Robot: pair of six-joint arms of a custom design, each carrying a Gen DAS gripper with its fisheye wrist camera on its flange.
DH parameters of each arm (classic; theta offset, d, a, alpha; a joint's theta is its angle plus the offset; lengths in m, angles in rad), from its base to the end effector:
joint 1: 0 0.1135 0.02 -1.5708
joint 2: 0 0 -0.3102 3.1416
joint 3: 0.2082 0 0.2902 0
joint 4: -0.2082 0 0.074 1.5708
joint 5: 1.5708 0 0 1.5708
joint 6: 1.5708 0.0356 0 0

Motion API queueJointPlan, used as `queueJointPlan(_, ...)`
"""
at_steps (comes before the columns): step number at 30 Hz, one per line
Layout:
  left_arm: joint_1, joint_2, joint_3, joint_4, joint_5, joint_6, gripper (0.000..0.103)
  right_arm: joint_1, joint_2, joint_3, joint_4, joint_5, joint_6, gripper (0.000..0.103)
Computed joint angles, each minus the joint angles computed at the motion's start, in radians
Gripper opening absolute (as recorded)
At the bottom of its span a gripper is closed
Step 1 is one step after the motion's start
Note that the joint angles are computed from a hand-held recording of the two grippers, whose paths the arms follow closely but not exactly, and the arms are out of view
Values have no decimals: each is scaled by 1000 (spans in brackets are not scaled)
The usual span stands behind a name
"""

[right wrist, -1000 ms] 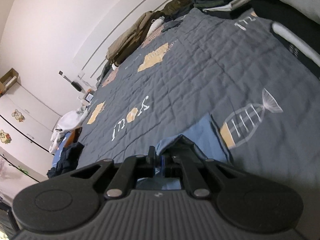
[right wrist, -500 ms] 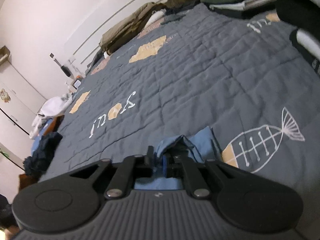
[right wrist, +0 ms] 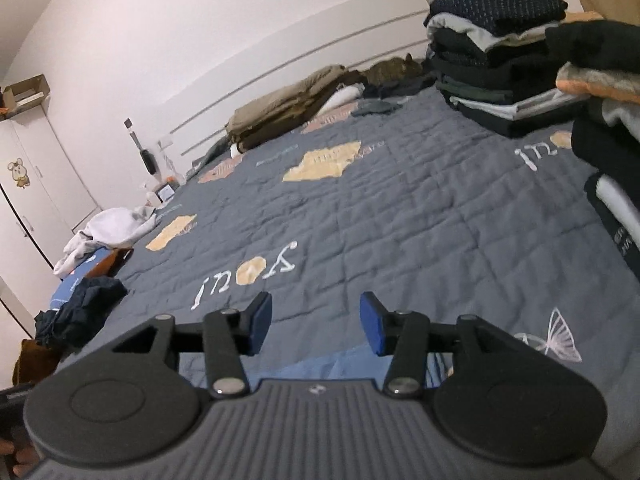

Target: Fold clothes

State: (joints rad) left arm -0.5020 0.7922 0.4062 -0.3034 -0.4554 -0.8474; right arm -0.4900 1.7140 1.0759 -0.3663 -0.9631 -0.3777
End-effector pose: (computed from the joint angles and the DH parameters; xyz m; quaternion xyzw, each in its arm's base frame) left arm 0.1562 -0.0679 0.2156 -0.2463 0.8515 -0.1002 0.4520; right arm 0.3479 -0.1524 0.2200 -0.0814 0.8569 0.2994 0.4116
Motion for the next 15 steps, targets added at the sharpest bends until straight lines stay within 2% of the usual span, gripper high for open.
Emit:
queueJointPlan(6,-148,-19,20,-87,-102,-55,61,-36,-18,-12,-149,30,-139,48)
queueJointPlan(10,-297,-19,42,-151,-212,-123,61,-77,-49,-22,-240,38,-233,48)
queueJointPlan(12,-376,-31,42,-197,-268,-195,62,-111,-70,-29,-288,21,-270,48)
queueJointPlan(15,-505,-37,32,-287,-337,-362,62,-158,-100,-37,-360,6,-343,49)
